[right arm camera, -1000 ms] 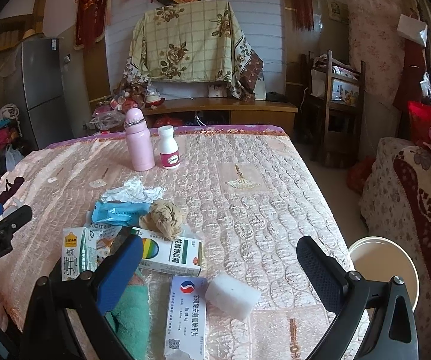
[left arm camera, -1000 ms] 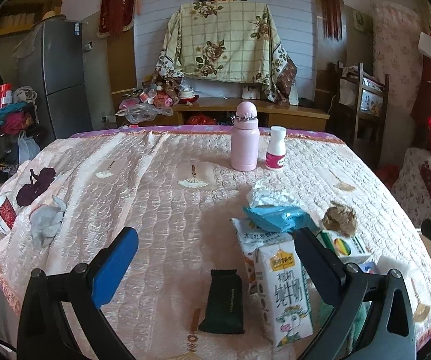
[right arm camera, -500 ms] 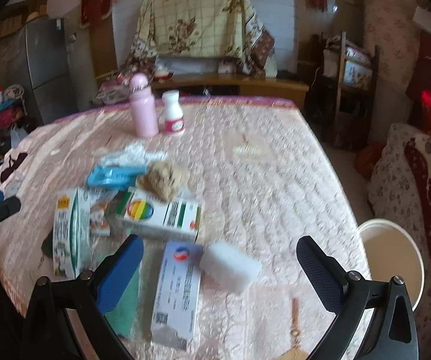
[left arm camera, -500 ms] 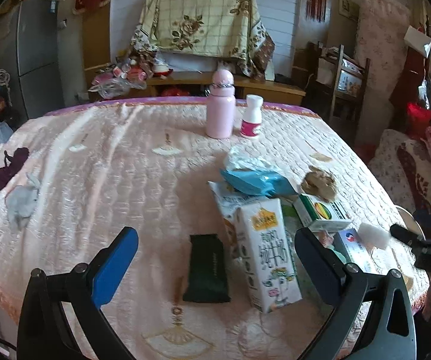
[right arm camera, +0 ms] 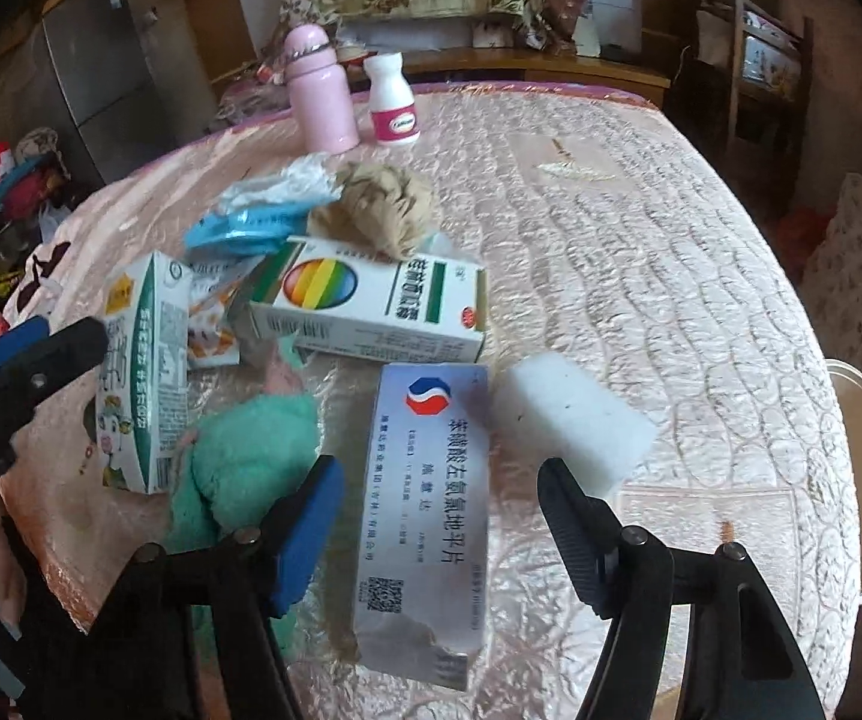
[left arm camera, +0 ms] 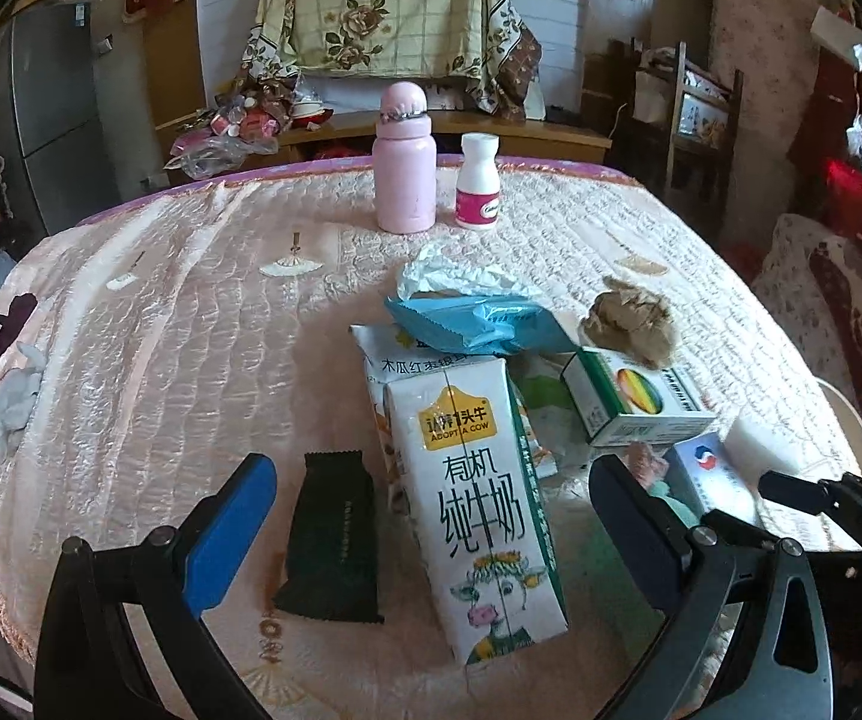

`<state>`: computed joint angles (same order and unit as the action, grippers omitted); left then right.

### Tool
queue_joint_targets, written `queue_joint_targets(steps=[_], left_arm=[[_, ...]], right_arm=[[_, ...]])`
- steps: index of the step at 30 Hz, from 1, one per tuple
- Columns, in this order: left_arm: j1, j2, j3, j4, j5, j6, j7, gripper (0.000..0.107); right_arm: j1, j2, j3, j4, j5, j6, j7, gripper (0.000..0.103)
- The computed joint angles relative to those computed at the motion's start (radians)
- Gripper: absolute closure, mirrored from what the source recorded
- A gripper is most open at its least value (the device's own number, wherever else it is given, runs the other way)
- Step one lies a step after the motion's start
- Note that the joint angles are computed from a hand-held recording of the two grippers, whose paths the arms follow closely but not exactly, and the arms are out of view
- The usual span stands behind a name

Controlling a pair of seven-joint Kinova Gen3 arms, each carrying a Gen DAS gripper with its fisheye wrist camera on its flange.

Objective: Collect trash
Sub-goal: 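Grasp the white milk carton with the left gripper while the right grasps the white-blue medicine box, then carry both items over the white bucket and open both grippers to drop them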

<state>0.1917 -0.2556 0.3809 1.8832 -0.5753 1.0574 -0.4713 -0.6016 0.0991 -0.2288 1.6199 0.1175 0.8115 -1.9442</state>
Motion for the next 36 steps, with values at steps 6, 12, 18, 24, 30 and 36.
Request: queue_joint_targets(steps=[6, 12, 18, 24, 30, 36], left_arm=[[0.010, 0.020, -0.056, 0.010, 0.068, -0.048, -0.071, 0.046], [0.005, -0.019, -0.075, -0.016, 0.127, -0.043, -0.157, 0.047], [-0.003, -0.025, -0.037, -0.114, 0.174, -0.026, -0.229, 0.047], [0.051, 0.077, -0.002, -0.244, 0.215, -0.047, -0.279, 0.047], [0.166, 0.230, 0.012, -0.394, 0.191, -0.058, -0.299, 0.047], [0.292, 0.433, -0.003, -0.586, 0.146, -0.045, -0.322, 0.047]], right_arm=[[0.007, 0.016, 0.003, 0.006, -0.024, -0.008, 0.024, 0.055], [0.043, -0.015, 0.012, 0.024, -0.079, -0.030, 0.074, 0.055], [0.093, -0.076, 0.028, 0.041, -0.106, -0.037, 0.103, 0.055], [0.169, -0.138, 0.056, 0.059, -0.114, -0.033, 0.126, 0.055], [0.286, -0.190, 0.118, 0.091, -0.129, -0.028, 0.154, 0.055], [0.389, -0.179, 0.168, 0.089, -0.124, -0.021, 0.176, 0.055]])
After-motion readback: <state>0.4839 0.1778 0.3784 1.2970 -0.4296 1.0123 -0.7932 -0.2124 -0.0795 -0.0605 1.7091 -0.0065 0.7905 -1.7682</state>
